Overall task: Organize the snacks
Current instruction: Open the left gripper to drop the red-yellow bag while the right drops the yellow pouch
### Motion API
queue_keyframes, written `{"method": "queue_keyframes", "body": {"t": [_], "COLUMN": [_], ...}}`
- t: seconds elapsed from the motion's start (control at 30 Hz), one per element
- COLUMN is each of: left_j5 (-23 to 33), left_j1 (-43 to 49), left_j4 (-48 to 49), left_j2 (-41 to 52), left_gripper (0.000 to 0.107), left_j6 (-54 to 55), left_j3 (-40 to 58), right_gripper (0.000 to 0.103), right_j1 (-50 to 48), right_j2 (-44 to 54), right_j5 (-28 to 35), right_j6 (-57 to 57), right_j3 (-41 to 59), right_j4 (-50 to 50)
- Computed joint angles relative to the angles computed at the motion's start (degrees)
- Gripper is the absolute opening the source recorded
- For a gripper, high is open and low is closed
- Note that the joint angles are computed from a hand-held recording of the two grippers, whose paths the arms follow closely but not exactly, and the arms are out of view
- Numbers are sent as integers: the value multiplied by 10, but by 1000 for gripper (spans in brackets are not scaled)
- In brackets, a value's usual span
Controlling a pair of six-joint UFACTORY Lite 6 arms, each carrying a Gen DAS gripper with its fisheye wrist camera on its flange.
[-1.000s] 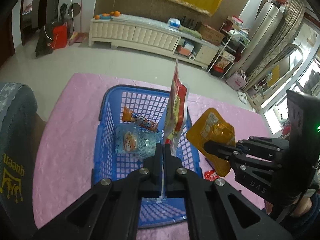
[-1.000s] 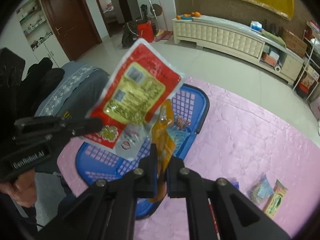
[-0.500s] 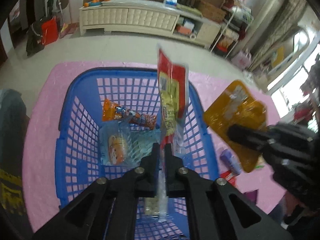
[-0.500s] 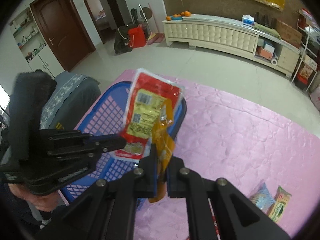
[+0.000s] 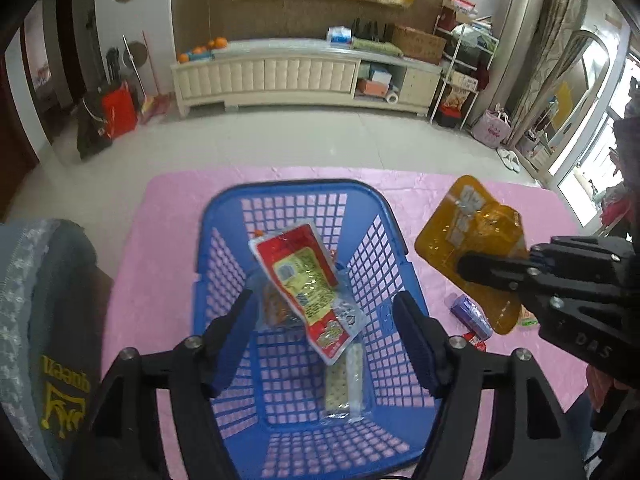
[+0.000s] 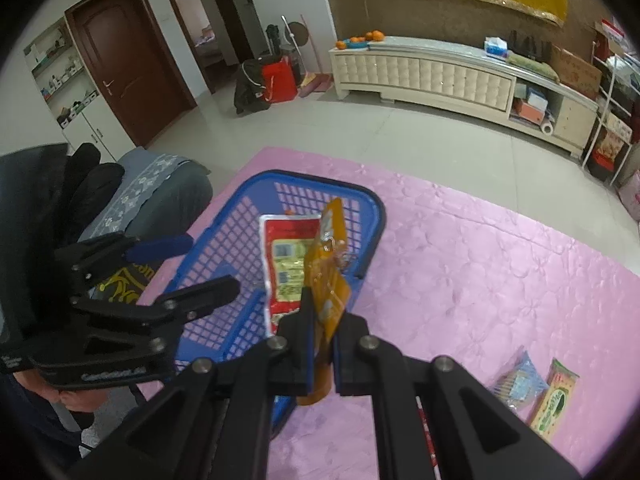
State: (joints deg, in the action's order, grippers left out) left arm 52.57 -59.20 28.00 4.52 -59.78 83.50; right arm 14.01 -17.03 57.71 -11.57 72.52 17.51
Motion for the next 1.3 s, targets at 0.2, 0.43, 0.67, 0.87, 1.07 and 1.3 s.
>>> {"method": "queue_keyframes", "body": {"t": [0.2,0.43,0.67,0.87,1.07,1.3], "left_j5": [26,5,-38,-83,-78,-54], "left_j1": [-9,37,87,118,113,85], "left_j4": [30,25,2,-16,-1,3], "left_j2": [-71,-171,-180,-173,-165,-198], "left_gripper": [72,72,72,72,72,72], "left_j6": [-24,-22,19,25,12,-12], "left_j3": [-49,-141,-174,-202,-207,-213], "right_gripper": [10,10,10,10,63,82], "right_j1": [77,152,162,154,163,172], "right_j2": [11,66,135,178,163,98], "right_j5": [4,2,-19,-48,-84,-57], "right_j6": [80,160,198,220,297,318], "right_j3": [30,76,87,84,53,29], "right_j4": [-54,-120,-167,-218,-292,-291]}}
